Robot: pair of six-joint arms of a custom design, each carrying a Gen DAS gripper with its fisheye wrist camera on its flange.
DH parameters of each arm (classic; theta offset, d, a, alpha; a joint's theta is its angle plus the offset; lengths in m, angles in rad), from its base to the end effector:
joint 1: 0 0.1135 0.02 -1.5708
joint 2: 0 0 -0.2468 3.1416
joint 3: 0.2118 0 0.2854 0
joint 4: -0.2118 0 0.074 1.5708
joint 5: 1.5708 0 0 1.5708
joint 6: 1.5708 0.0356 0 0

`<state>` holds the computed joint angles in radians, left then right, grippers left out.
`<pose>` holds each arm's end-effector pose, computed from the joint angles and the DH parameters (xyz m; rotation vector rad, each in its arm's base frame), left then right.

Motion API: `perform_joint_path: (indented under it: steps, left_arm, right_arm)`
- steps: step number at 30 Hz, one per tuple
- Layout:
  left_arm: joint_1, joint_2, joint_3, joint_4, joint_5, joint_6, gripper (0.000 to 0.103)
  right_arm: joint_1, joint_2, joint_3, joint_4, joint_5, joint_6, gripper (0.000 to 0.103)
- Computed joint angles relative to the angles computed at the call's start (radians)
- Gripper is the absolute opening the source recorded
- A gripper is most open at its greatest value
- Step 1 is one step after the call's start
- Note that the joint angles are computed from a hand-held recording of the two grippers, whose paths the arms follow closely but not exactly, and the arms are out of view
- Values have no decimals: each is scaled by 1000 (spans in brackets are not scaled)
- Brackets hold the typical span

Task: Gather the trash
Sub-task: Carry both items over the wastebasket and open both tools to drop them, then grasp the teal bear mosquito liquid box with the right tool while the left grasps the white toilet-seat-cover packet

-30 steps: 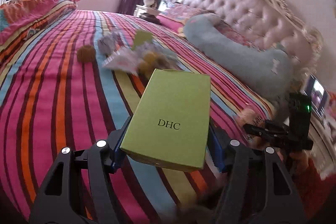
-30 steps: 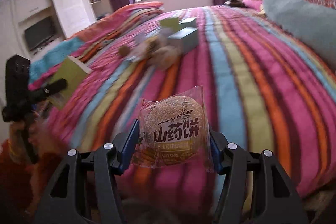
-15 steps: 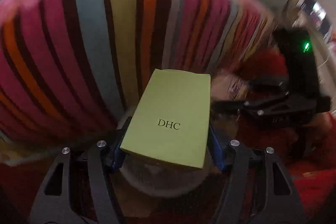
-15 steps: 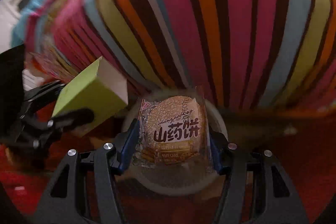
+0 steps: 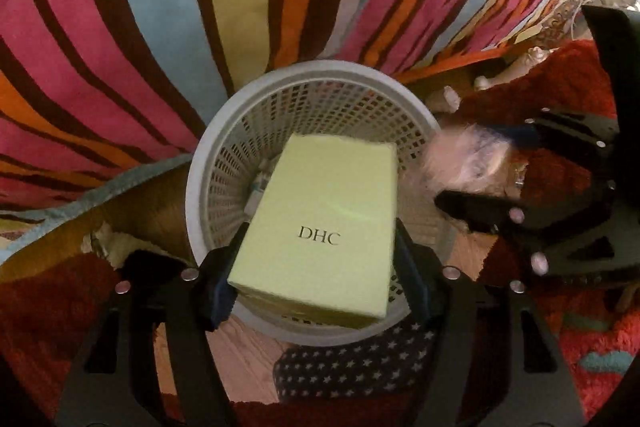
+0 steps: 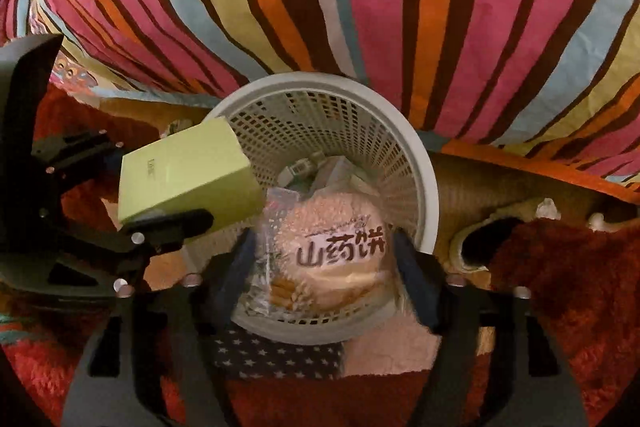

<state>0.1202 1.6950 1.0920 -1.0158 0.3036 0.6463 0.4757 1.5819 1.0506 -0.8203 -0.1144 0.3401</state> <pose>0.3083 0.0265 0.1417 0.7792 2.9365 -0.4583 0.2804 0.1490 0.1639 -0.2200 2.9642 0.2860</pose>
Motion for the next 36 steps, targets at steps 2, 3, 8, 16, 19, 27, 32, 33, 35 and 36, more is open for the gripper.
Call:
perform_joint_path:
  steps: [2,3,8,16,19,27,32,33,35,36]
  left_arm:
    - [3,-15,-33,25,-28,-11,81]
    - [11,-6,-31,22,-25,-12,82]
    - [34,21,-21,19,-3,-10,89]
    - [60,-26,-35,30,16,-14,89]
    - [82,-103,-41,31,42,-3,89]
    - [191,-139,302,-287,264,136,89]
    - [166,-26,608,-203,302,1,89]
    - [146,13,667,-134,280,-69,89]
    - [116,99,780,-50,246,-174,89]
    - [97,173,873,-27,230,-228,89]
  right_arm:
    - [-10,-12,-24,7,-1,-2,72]
    - [-21,-23,-38,8,-6,-7,72]
    - [-38,-53,-60,10,7,-5,72]
    - [-26,-77,-70,18,26,2,72]
    - [-30,-140,-93,35,22,7,72]
    - [-109,-434,-45,40,-42,-74,72]
    - [-244,-400,99,163,37,-103,72]
    - [-261,-371,127,182,53,-107,75]
    - [-300,-292,197,239,71,-99,81]
    - [-319,-248,231,281,67,-92,81]
